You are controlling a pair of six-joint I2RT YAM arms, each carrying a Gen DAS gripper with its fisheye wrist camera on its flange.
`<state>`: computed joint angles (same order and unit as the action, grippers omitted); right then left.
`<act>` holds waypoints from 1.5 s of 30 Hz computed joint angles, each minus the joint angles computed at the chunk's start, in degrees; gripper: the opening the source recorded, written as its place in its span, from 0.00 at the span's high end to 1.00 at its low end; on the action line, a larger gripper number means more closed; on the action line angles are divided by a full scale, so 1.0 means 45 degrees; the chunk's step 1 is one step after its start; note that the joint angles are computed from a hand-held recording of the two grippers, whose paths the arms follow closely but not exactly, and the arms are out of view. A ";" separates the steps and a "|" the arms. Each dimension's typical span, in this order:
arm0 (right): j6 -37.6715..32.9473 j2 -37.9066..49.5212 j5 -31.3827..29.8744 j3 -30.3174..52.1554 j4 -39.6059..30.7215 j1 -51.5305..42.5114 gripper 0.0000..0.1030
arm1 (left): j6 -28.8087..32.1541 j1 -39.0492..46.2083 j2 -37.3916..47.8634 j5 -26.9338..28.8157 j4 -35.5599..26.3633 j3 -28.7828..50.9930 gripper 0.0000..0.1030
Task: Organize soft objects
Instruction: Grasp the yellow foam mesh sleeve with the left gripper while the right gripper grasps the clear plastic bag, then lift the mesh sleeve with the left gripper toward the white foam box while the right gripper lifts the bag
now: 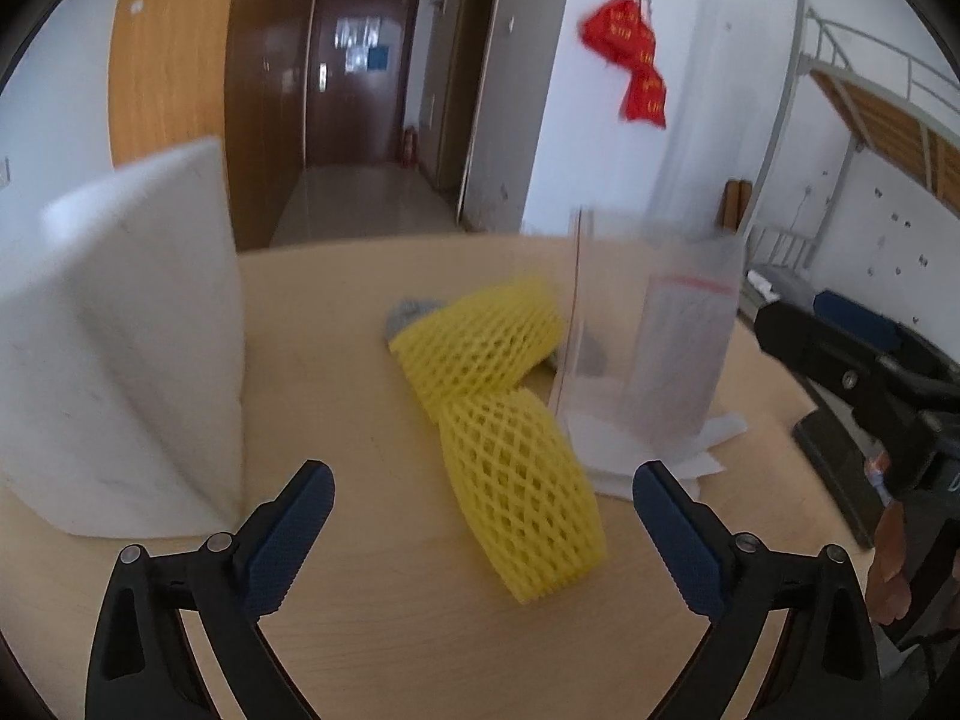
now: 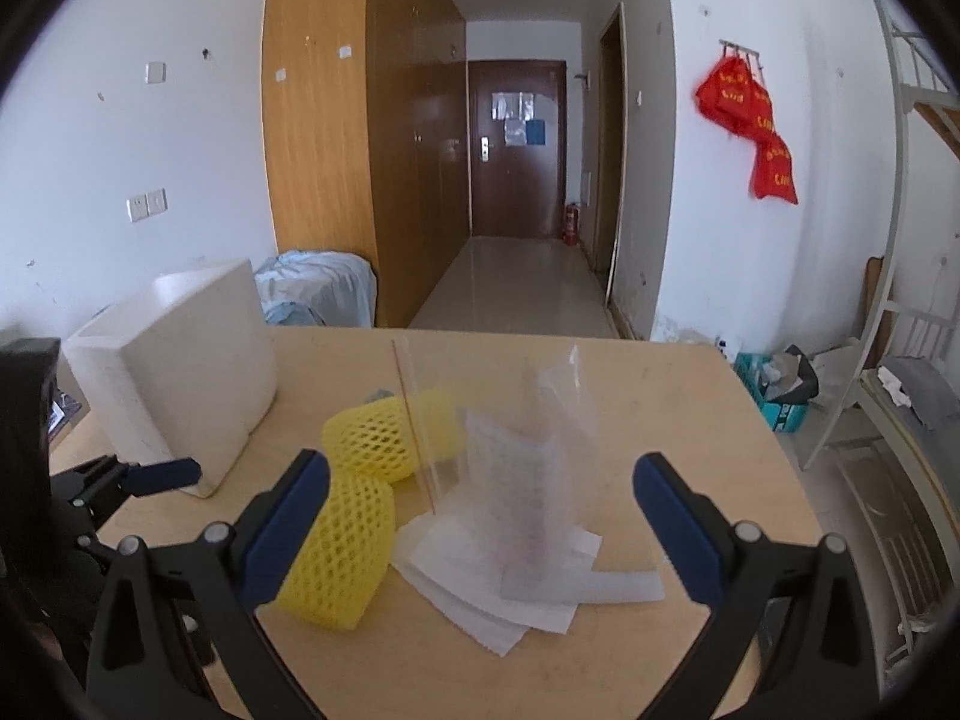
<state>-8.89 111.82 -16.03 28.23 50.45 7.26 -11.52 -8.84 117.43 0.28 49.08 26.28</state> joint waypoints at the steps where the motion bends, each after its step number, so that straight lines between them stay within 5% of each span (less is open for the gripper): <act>1: -0.0057 0.0127 0.0002 0.0161 -0.0132 -0.0007 0.01 | -0.0016 0.0039 0.0180 0.0123 -0.0312 0.0277 0.04; 8: -0.0417 0.0853 0.0033 0.1140 -0.0808 -0.0217 0.01 | -0.0182 0.0095 0.1212 0.0495 -0.1855 0.1922 0.05; 20: -0.0521 0.1701 -0.0067 0.2427 -0.1934 -0.0325 0.01 | -0.0453 0.0127 0.2090 0.0808 -0.2579 0.2919 0.09; 28: -0.0640 0.2078 -0.0231 0.3008 -0.2610 -0.0414 0.11 | -0.0511 0.0164 0.2760 0.1090 -0.3487 0.3877 0.20; 40: -0.0653 0.2358 -0.0630 0.3618 -0.3501 -0.0598 0.41 | -0.0452 0.0418 0.2829 0.1034 -0.2977 0.3641 0.62; 45: -0.0634 0.2514 -0.0790 0.3818 -0.3725 -0.0645 0.63 | -0.0232 0.0498 0.2485 0.1013 -0.2790 0.3316 0.82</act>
<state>-11.74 123.14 -19.58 45.42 33.69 4.35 -12.56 -6.59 128.61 4.83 36.53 41.21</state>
